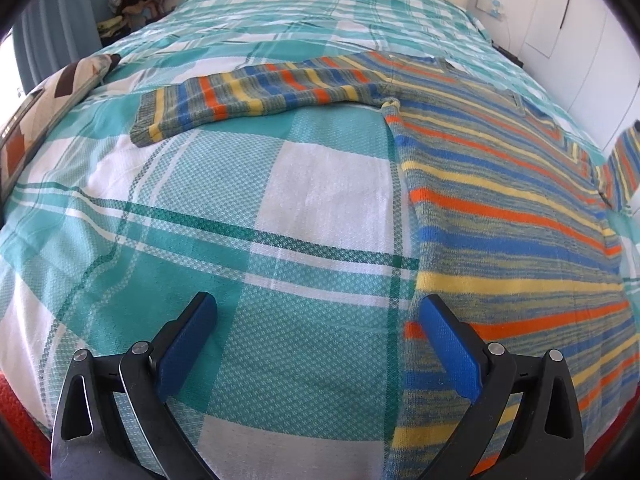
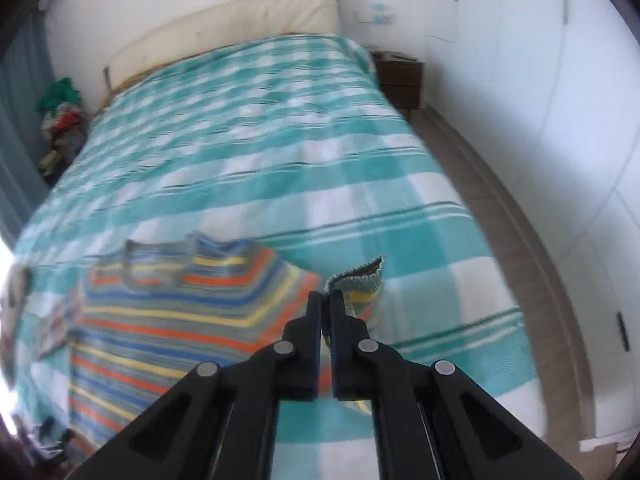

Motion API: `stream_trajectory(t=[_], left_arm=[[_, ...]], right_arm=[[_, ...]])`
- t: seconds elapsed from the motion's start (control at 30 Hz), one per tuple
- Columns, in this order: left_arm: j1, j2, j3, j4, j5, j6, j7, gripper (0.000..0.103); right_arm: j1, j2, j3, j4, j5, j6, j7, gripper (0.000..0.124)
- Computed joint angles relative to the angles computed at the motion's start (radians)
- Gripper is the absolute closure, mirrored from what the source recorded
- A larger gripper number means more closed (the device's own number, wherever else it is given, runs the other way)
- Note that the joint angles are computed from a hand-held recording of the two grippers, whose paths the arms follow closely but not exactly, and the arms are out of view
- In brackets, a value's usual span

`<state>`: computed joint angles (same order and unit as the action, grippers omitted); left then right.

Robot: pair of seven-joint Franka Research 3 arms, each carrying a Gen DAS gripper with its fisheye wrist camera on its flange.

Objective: Fold small clothes
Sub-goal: 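Fold the sleeve across the sweater body with the right gripper and release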

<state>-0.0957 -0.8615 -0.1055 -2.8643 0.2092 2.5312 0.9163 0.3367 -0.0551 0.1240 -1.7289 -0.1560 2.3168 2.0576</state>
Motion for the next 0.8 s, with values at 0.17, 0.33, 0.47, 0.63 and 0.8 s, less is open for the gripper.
stream_trajectory(t=[0.17, 0.33, 0.47, 0.63, 0.8], left_arm=[[-0.007, -0.014, 0.014, -0.008, -0.011, -0.005, 0.015, 0.001], [-0.009, -0.006, 0.002, -0.002, -0.004, -0.011, 0.021, 0.001], [-0.015, 0.008, 0.005, 0.004, -0.010, -0.003, 0.026, 0.001], [-0.007, 0.023, -0.015, 0.009, 0.005, -0.003, 0.015, 0.001], [-0.013, 0.015, -0.015, 0.000, 0.015, -0.003, 0.013, 0.001]], right_arm=[[0.048, 0.185, 0.051, 0.131, 0.548, 0.193, -0.277, 0.116], [0.082, 0.263, 0.056, 0.171, 0.661, 0.216, -0.325, 0.055], [0.073, 0.209, 0.025, 0.103, 0.661, 0.228, -0.316, 0.056], [0.029, 0.206, 0.002, 0.064, 0.699, 0.072, -0.310, 0.074], [0.062, 0.229, -0.040, 0.011, 0.392, -0.081, -0.102, 0.083]])
